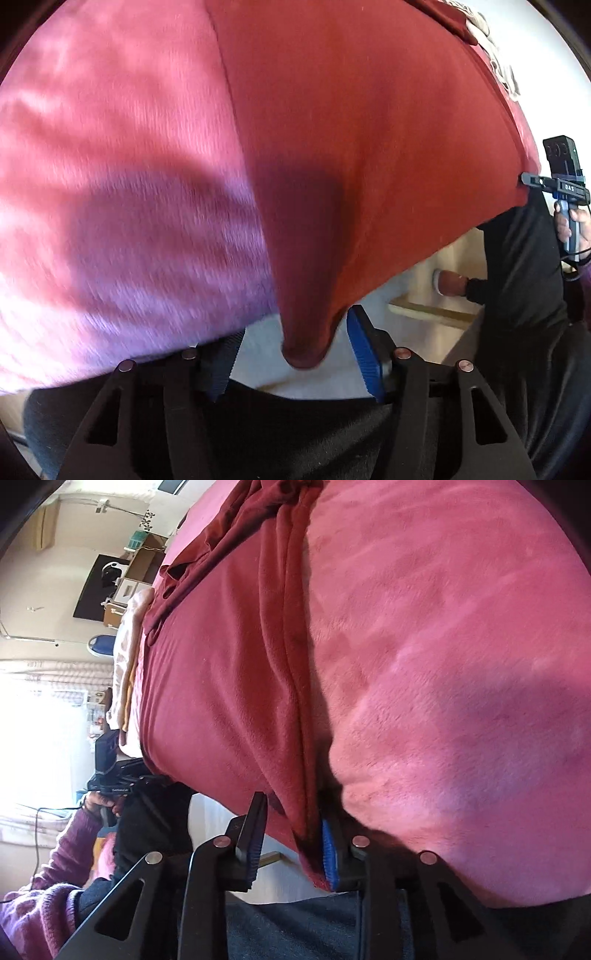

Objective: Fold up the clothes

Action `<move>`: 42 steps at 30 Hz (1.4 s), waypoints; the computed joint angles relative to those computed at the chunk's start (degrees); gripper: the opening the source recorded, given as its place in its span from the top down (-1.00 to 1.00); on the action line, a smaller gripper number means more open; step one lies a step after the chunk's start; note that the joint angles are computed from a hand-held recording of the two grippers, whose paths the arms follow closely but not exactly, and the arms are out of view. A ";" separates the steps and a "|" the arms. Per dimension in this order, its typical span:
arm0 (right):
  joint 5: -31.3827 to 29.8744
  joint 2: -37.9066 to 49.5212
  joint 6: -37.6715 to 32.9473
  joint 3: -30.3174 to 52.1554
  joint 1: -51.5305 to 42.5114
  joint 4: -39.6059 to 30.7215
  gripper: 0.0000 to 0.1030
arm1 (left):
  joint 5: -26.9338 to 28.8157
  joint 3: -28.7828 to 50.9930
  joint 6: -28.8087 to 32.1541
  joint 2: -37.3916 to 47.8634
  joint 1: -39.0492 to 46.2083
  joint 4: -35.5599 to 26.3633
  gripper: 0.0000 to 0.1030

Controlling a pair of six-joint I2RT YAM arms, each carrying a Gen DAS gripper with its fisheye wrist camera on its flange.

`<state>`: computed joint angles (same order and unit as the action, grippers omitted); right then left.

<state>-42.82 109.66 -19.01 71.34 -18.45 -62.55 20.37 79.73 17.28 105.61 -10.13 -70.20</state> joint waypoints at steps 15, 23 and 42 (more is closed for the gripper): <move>-0.23 -2.67 -0.09 -4.77 -0.72 1.78 0.86 | 8.30 -4.01 5.32 -3.44 4.20 -0.01 0.91; -7.28 -3.87 -1.69 -3.54 -2.14 -0.46 0.88 | 17.23 -2.22 6.02 -7.98 7.35 -1.13 0.91; -31.14 21.48 49.20 40.49 -1.44 15.91 0.88 | 46.40 27.79 -45.38 15.07 12.08 33.89 0.90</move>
